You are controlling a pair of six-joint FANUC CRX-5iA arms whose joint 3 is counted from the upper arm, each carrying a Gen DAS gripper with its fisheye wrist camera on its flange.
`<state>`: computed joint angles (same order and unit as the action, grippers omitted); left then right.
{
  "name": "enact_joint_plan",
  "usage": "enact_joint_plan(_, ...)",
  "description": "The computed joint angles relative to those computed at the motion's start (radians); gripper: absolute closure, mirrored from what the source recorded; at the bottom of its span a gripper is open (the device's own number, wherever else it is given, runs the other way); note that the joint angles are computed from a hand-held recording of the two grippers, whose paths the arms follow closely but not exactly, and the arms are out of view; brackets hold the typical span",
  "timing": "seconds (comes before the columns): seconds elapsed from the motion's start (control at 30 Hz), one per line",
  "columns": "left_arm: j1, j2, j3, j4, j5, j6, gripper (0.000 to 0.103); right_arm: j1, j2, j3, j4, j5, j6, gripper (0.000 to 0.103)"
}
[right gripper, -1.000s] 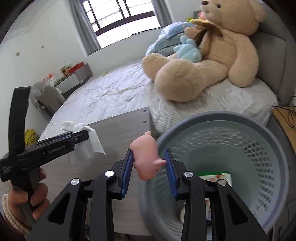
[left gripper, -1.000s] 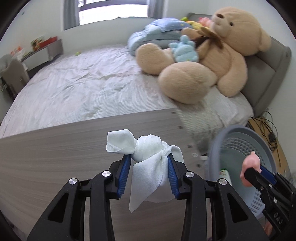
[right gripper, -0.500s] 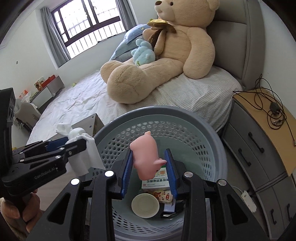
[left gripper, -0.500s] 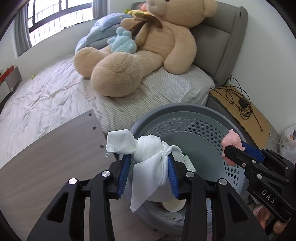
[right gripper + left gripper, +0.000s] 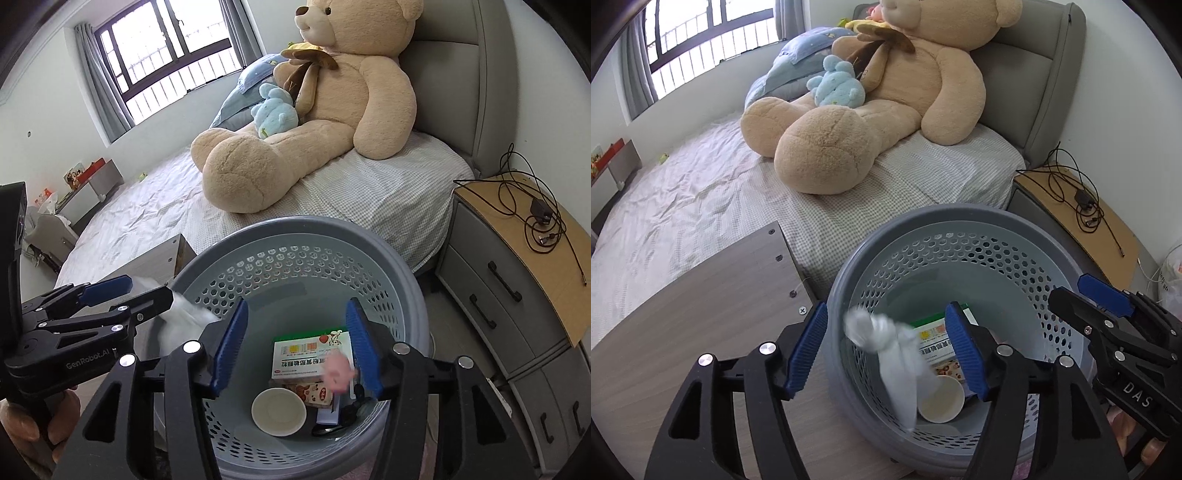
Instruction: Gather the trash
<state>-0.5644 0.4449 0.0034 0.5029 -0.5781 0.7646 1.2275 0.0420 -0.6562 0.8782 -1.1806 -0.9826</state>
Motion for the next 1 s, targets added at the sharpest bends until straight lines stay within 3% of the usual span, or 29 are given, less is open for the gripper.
enact_joint_plan(0.63, 0.002, -0.018, -0.015, -0.016, 0.031, 0.028, 0.019, 0.012, 0.0, 0.008, -0.012, -0.025, -0.006, 0.046)
enact_joint_plan(1.0, 0.005, -0.029, -0.024, -0.03, 0.048, 0.049, 0.011, 0.02, -0.002, 0.008, -0.017, -0.035, -0.012, 0.038)
